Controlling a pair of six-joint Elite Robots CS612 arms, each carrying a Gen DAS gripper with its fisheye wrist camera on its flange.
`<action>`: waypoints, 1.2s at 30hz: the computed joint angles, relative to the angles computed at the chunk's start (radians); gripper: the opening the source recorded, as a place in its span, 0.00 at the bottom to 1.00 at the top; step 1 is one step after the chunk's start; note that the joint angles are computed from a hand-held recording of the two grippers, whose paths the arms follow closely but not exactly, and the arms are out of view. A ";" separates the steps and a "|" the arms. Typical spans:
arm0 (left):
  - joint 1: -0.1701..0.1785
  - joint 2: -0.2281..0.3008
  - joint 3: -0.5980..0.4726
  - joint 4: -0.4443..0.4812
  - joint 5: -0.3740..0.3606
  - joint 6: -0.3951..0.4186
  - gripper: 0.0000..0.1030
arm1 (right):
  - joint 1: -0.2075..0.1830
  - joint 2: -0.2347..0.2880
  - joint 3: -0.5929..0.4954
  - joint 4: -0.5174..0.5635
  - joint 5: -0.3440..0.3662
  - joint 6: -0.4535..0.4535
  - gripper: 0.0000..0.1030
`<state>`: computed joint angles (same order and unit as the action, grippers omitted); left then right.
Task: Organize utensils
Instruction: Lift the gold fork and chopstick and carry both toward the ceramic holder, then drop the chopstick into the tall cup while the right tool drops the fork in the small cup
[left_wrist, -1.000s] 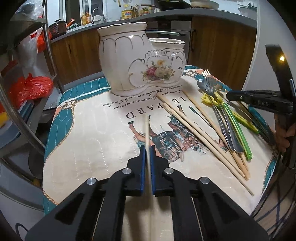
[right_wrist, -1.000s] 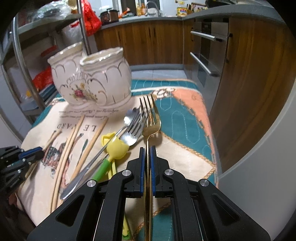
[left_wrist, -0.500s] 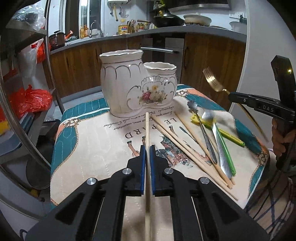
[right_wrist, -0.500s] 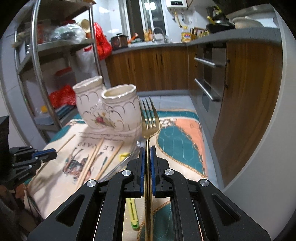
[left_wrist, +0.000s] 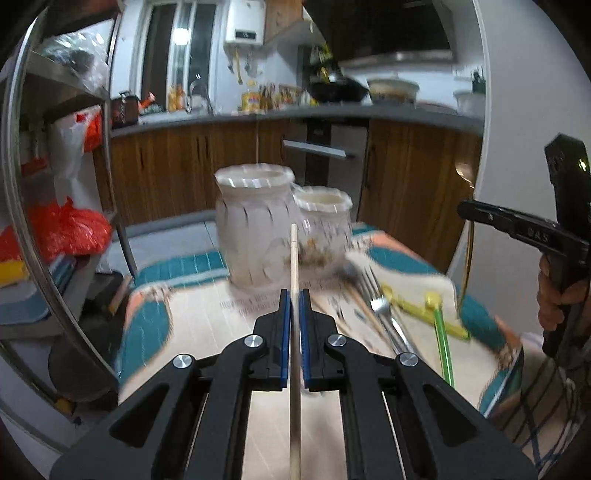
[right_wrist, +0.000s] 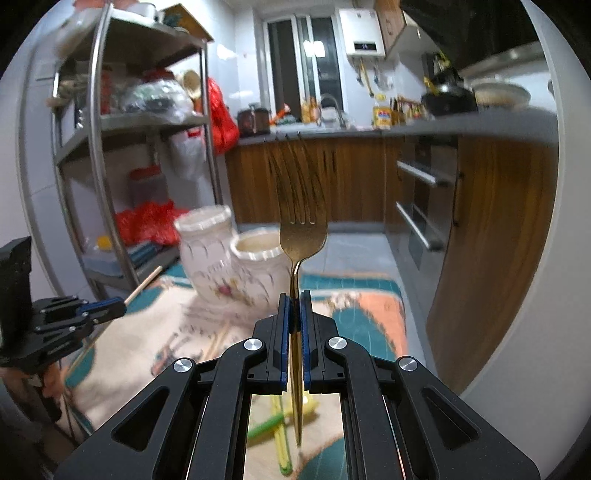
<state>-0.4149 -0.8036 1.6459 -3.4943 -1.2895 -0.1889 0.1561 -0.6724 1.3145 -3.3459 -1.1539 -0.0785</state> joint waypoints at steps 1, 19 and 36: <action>0.003 0.002 -0.006 -0.027 0.004 0.005 0.05 | 0.000 0.001 -0.003 -0.016 0.004 0.004 0.06; 0.094 0.135 -0.389 -0.101 -0.095 0.030 0.05 | 0.031 0.164 -0.409 0.036 0.063 0.191 0.06; 0.102 0.276 -0.619 0.016 -0.048 0.041 0.05 | 0.053 0.290 -0.625 0.201 0.025 0.174 0.06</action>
